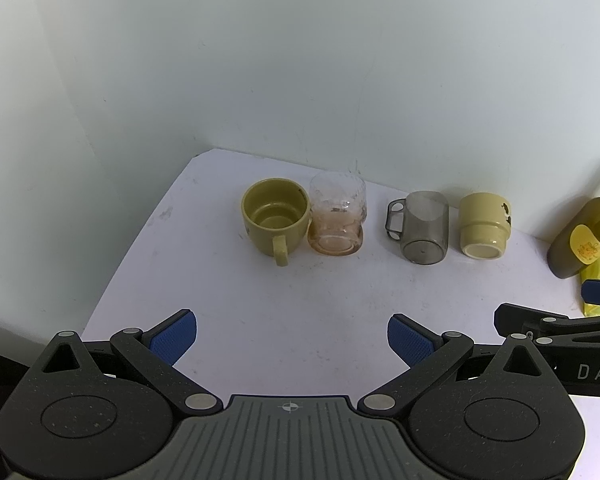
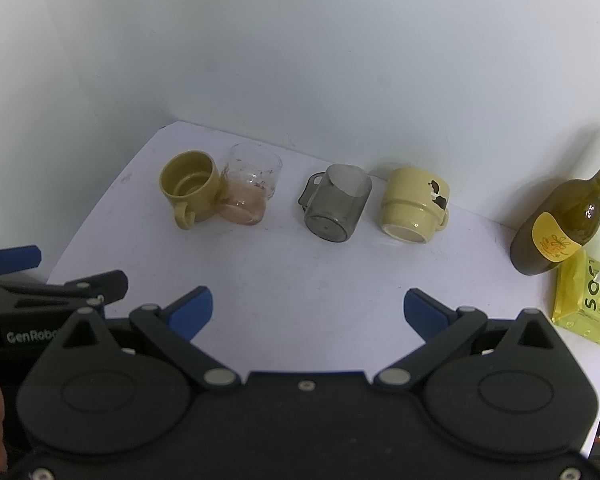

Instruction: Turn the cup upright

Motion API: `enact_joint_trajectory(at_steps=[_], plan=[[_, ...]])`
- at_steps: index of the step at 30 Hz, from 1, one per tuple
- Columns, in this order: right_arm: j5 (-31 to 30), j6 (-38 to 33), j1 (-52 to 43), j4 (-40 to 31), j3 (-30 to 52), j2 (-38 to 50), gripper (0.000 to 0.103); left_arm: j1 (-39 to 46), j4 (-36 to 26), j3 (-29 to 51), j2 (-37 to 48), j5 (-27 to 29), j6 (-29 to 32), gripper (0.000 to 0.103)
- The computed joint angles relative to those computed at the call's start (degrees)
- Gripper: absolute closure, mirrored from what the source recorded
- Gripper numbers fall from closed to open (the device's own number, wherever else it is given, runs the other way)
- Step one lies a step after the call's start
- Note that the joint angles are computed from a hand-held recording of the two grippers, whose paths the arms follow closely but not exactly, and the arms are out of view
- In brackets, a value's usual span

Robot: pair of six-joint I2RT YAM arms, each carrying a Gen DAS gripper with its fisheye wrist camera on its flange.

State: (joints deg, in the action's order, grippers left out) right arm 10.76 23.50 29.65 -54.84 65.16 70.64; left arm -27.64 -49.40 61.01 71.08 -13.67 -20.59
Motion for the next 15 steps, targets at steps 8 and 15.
enact_joint_trajectory(at_steps=[8,15], plan=[[0.19,0.3,0.23,0.06,-0.05,-0.16,0.0,-0.29,-0.08,-0.09,-0.33,-0.37,-0.2,0.0],[0.08,0.39,0.21,-0.17,0.17,-0.06,0.0,-0.37,-0.54,0.32,-0.35,-0.43,-0.26,0.0]])
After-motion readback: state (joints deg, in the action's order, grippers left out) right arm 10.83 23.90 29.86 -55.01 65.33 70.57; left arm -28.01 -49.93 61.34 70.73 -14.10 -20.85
